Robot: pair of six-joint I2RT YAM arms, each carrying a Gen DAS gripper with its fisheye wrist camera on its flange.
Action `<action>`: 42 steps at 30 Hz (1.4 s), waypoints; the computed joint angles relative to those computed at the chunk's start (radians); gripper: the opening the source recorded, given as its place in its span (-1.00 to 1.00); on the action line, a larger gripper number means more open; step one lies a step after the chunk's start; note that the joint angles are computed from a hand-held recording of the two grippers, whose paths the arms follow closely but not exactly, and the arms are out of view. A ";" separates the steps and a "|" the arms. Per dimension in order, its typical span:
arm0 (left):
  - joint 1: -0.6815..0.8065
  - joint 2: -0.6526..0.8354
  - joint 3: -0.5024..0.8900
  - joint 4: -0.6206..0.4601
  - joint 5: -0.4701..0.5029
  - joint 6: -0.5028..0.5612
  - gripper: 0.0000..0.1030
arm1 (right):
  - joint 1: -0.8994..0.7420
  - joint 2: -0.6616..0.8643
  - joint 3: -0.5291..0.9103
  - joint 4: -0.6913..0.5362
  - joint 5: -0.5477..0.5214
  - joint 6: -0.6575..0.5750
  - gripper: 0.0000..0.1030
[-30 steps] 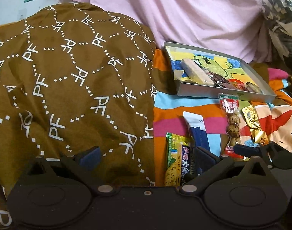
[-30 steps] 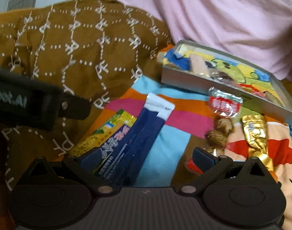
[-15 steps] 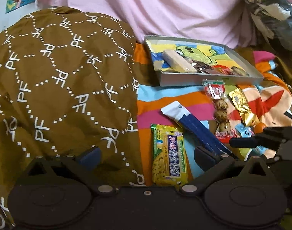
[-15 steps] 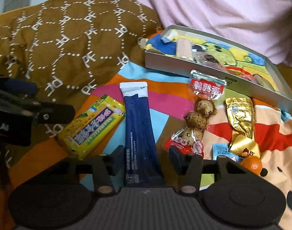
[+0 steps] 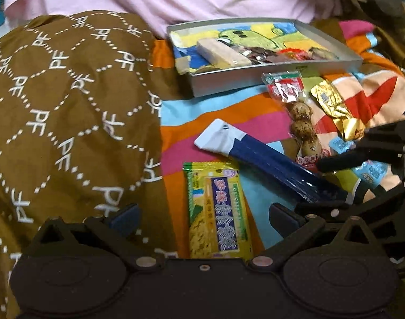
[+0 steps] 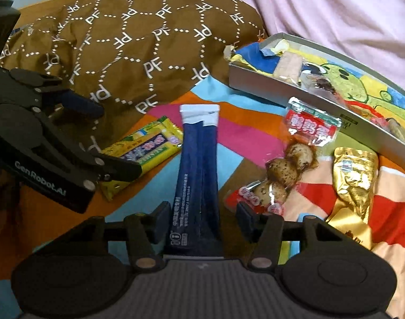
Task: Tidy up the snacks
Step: 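Grasp the yellow-green biscuit pack with the left tool while the right grasps the dark blue stick pack, then lift both held packs and carry them over the metal tray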
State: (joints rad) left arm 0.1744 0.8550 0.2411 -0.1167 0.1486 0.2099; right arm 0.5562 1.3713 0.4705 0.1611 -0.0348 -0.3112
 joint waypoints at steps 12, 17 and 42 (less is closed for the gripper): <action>-0.053 0.095 0.023 0.006 -0.061 -0.002 0.35 | 0.006 0.018 0.025 -0.020 0.054 -0.024 0.13; -0.057 0.080 0.019 -0.012 -0.040 0.008 0.01 | -0.001 0.026 0.016 0.007 0.002 -0.038 0.09; -0.221 -0.024 0.091 -0.241 -0.159 -0.316 -0.04 | 0.212 -0.077 -0.185 0.321 0.399 -0.285 -0.43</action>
State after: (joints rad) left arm -0.0465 0.8308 0.3323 -0.3580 -0.0101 -0.1066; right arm 0.7680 1.2944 0.2851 0.4822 0.3641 -0.5966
